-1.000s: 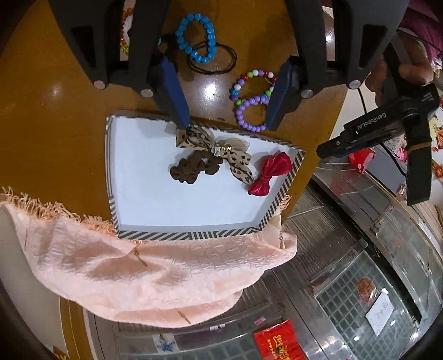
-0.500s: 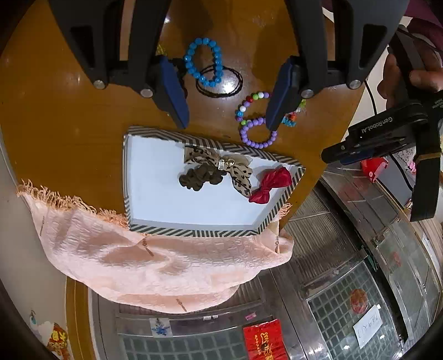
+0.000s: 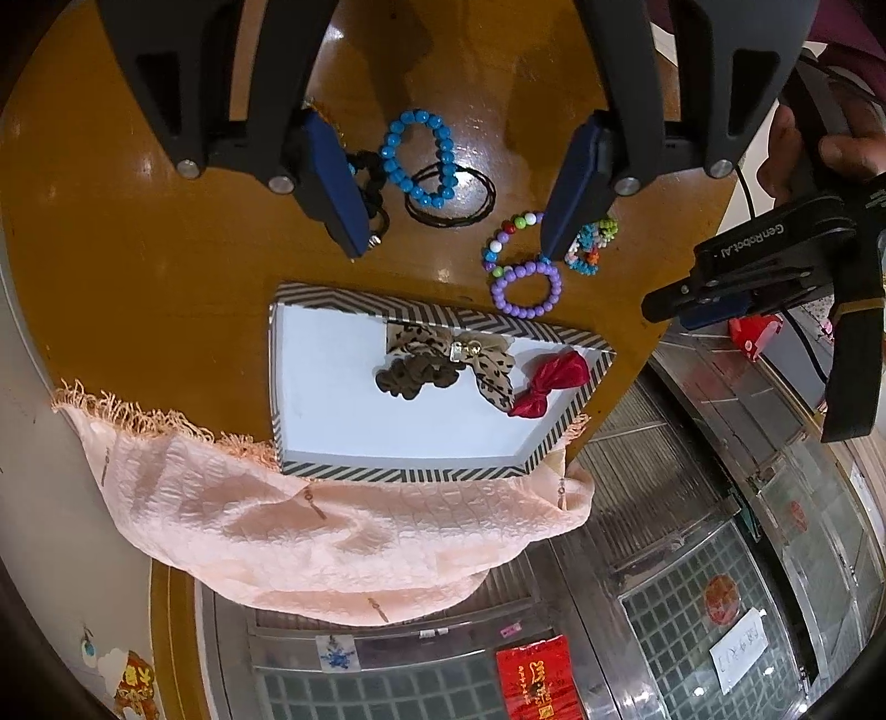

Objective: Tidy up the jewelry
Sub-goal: 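Move both tools back toward the remaining bracelets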

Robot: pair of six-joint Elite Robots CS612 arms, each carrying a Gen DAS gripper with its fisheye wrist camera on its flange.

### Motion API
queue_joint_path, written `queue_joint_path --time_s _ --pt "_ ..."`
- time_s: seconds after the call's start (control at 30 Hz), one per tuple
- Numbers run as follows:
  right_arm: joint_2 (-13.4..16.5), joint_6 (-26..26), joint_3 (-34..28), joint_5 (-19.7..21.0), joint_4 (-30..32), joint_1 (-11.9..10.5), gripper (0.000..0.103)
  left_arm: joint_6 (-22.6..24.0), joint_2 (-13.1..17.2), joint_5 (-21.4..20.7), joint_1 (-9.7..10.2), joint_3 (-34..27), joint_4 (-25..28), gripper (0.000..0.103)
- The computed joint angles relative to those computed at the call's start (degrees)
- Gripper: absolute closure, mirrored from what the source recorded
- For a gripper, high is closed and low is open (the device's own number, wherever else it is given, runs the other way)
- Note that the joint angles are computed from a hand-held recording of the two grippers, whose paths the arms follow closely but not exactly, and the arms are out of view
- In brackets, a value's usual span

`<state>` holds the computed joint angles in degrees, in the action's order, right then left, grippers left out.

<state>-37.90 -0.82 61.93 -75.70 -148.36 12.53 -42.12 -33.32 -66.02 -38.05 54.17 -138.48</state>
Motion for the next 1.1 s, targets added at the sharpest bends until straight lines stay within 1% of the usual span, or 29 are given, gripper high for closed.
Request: queue_joint_path --time_s 0.43,0.9,1.1 --pt "0.39 -0.67 -0.58 0.02 1.15 0.12 0.036 -0.34 0.39 -0.14 -0.02 -0.57 0.90 0.065" --pt "1.05 -0.65 -1.65 -0.31 2.88 0.21 0.036 -0.62 0.70 -1.20 0.27 -0.89 1.69 0.065" --pt "1.31 -0.49 -1.78 -0.88 3.96 0.04 0.036 -0.75 -0.45 -3.52 1.19 1.75 -0.97 0.065"
